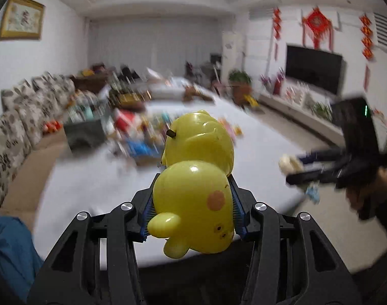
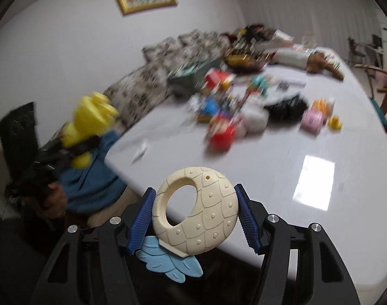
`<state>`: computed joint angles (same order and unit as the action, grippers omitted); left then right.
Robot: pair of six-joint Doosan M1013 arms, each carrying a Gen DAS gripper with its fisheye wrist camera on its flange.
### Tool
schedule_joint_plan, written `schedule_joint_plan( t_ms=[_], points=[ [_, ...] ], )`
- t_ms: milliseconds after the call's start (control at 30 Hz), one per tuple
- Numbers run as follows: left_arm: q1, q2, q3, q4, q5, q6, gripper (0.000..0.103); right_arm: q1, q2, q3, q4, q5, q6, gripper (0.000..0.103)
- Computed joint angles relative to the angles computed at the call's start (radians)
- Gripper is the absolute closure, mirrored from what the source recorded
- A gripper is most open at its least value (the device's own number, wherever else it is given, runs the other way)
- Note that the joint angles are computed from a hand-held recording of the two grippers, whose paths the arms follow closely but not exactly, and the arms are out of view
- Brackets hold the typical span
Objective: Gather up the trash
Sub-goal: 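Lower both tools below the table edge and release into the bin, then grasp the small crumpled tissue with the left tool while the right tool grasps the red doll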
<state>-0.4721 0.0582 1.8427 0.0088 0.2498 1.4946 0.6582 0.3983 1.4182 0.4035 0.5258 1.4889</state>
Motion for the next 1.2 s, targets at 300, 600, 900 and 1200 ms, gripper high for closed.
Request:
schedule_joint_plan(
  t_ms=[300,600,900,1200],
  points=[
    [-0.055,0.144,0.088,-0.030,0.227,0.081,0.013,0.035,0.085,0.093,-0.029,0.147,0.080,0.023],
    [-0.014,0.092,0.138,0.044,0.204,-0.061,0.017,0.029,0.034,0.138,-0.008,0.042,0.037,0.026],
    [0.054,0.004,0.136,0.526,0.092,-0.671,0.014,0.027,0.265,-0.370,-0.358,0.114,0.119,0.023],
    [0.100,0.048,0.082,0.506,0.097,-0.773,0.014,0.021,0.563,-0.870,-0.412,0.553,0.145,0.050]
  ],
)
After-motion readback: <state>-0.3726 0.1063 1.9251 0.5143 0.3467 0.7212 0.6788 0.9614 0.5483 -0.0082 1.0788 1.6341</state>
